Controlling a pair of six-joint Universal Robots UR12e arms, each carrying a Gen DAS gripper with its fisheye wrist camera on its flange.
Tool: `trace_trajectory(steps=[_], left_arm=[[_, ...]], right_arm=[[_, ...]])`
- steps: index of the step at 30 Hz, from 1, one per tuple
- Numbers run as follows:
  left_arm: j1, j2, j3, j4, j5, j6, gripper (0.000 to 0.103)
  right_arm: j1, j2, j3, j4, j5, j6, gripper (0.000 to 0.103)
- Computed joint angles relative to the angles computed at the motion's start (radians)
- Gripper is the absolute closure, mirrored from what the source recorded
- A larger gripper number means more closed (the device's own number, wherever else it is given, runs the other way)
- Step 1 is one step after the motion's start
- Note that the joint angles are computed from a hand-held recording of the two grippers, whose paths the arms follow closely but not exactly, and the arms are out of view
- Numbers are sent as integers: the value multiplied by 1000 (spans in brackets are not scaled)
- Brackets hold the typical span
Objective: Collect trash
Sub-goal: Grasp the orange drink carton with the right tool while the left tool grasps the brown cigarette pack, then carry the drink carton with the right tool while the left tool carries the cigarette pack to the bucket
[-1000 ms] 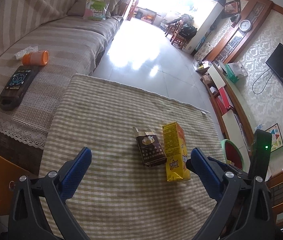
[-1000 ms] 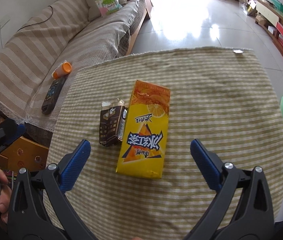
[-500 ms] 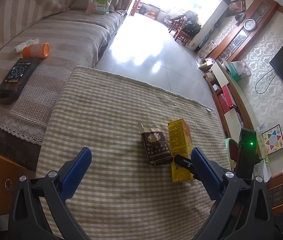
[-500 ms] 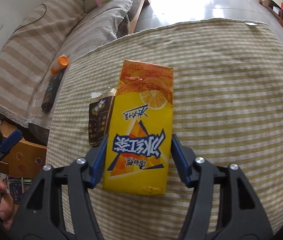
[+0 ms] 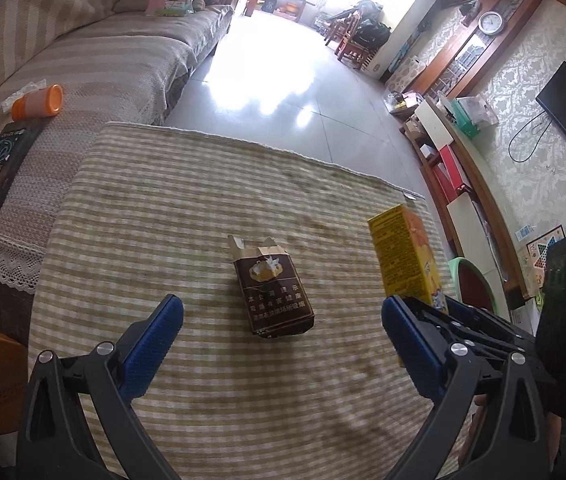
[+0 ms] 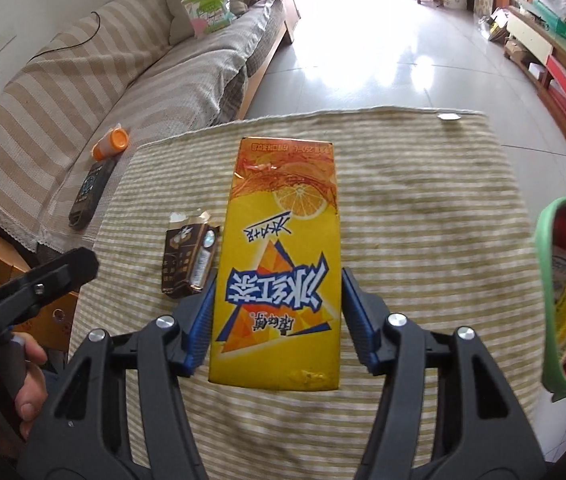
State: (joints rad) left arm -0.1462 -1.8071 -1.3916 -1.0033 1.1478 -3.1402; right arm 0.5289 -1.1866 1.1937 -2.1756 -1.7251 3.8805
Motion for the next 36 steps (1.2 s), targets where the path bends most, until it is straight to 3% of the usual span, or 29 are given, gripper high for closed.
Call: trace_trajectory(steps=[5, 12, 17, 21, 22, 26, 36], left_arm=[[-35, -40, 39, -28, 48, 5, 8], [-88, -109, 106, -90, 229, 11, 8], [-105, -135, 132, -112, 315, -11, 19], [-109, -143, 135, -124, 348, -16, 24], [-111, -143, 136, -129, 353, -9, 34], [-114, -140, 135, -131, 336, 13, 52], [-117, -102, 114, -87, 326, 58, 57]], right_arm=[[-12, -45, 54, -14, -34, 15, 47], [-36, -95, 133, -68, -37, 50, 47], [-46, -111, 162, -101, -26, 61, 47], [-49, -115, 175, -121, -13, 64, 47], [-49, -117, 180, -124, -11, 65, 47], [-48, -121, 185, -130, -13, 69, 47], [-38, -129, 182, -142, -32, 64, 47]])
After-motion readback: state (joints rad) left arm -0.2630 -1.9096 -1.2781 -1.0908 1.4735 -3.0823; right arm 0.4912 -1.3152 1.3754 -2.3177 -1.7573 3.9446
